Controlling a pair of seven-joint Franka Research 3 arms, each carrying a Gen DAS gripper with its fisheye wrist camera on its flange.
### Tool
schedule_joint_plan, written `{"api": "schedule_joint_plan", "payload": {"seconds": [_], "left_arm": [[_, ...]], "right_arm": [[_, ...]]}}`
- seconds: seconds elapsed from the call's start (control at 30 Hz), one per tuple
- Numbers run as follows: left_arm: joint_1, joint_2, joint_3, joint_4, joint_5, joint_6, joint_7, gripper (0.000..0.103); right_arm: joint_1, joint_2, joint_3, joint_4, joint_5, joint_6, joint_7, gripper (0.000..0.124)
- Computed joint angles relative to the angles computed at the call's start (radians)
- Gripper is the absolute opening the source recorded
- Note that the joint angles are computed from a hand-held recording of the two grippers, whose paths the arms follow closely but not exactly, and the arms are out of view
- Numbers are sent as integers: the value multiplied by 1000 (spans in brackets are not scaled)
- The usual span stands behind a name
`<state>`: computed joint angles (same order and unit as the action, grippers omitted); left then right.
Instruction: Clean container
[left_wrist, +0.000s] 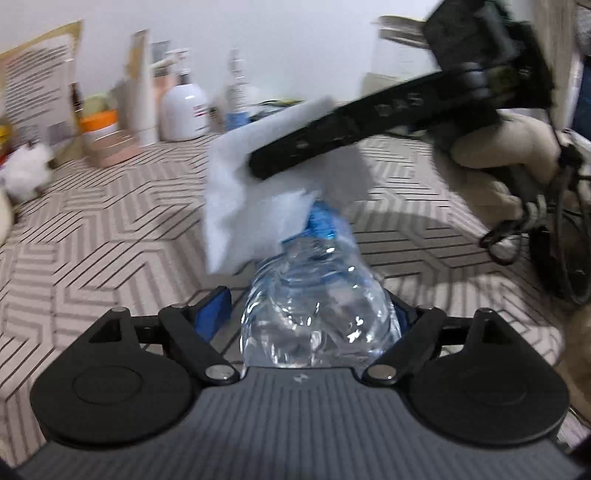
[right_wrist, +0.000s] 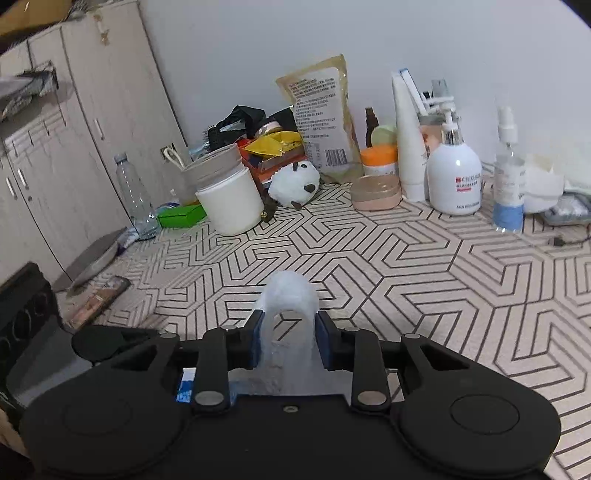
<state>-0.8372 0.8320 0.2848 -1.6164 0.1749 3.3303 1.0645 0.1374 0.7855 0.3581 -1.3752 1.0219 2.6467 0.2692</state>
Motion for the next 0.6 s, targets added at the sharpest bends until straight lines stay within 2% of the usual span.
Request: {"api": "schedule_joint_plan", "payload": {"seconds": [0.07,0.1,0.13,0.23,0.47,0.6], "left_arm": [[-82,6,92,-11,-48,-27,-39,85],[-99,5,112,-18,-55,-30,-56,85],[-104,3,120,-25,-56,-28,-71,85],[-76,1,96,-27,-44,-3,-78,85],[-104,-2,117,-54,-97,33,-67,82],[-174,3,191,-84,-194,81,-56,80]], "right_arm": [[-8,-15,12,-27,22,32,-30,34],[-13,-23,20,-43,39,50,-49,34],[-19,-32,28,-59,59,70,-70,34],[-39,-59,62,-113,147,137,-157,34],[-41,-147,82,-230,362,221,-333,35],[6,-192,60,-282,464,302,-437,35]]}}
